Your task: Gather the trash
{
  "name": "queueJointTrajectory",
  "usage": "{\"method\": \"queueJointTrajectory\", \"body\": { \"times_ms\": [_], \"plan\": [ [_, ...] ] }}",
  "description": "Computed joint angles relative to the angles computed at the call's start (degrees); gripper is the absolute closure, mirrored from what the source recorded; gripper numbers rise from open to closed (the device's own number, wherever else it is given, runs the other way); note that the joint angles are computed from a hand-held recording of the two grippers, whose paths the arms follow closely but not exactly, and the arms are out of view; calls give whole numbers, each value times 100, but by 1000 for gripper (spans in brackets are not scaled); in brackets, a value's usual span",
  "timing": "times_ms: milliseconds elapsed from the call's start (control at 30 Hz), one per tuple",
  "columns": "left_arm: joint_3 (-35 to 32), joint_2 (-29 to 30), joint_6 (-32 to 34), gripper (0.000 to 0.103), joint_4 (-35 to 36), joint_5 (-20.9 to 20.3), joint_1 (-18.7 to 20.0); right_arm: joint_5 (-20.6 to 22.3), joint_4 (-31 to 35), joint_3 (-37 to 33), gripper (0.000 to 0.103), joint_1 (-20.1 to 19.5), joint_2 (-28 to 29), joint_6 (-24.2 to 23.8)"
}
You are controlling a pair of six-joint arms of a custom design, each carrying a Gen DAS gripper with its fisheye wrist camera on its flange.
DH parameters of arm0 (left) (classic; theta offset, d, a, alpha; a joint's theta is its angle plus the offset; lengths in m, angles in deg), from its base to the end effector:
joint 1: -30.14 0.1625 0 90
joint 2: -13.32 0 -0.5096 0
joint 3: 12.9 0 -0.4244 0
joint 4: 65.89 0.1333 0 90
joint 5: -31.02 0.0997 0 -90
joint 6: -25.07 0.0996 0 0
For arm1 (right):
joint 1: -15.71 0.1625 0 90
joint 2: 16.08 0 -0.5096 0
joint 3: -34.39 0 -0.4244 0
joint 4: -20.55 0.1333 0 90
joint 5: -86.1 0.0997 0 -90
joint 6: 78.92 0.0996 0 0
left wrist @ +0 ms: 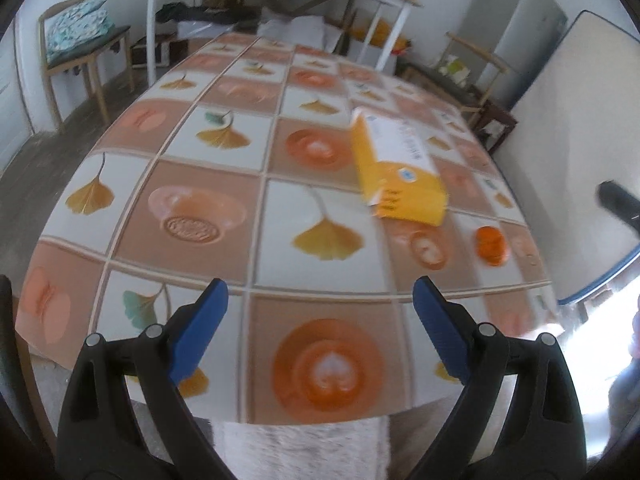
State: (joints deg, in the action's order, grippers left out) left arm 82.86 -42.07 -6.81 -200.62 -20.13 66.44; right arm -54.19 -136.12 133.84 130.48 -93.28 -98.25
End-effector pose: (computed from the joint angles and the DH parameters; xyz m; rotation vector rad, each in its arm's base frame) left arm -0.4628 -0.5829 0.2373 0.4591 2.5666 -0.6974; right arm 0.3118 -0.5405 0.5231 0.4239 -2.1408 0.9219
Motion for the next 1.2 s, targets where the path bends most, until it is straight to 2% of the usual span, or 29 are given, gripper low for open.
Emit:
{"method": "queueJointTrajectory", "body": {
  "times_ms": [100,300,433,533,800,1067,1200],
  "plan": [
    [-53,40,-119,13,270,-3,86,-99,10,-98,7,41,95,-2],
    [-32,64,107,10,242,152,86,-142,67,-210,7,66,205,-27],
    [-161,173,255,9,763,403,21,-91,61,-237,7,50,228,-8],
    [-305,281,125,8,1381,737,-37,-60,28,-222,7,33,226,-12],
    [-387,276,-180,8,1670,749,-49,26,-26,-185,7,-20,180,3],
    [-316,266,-107,7,1531,834,-70,378,-376,-30,7,-227,23,94],
    [-127,213,305,7,1038,840,-64,332,-551,56,7,-311,-35,67]
  ]
}}
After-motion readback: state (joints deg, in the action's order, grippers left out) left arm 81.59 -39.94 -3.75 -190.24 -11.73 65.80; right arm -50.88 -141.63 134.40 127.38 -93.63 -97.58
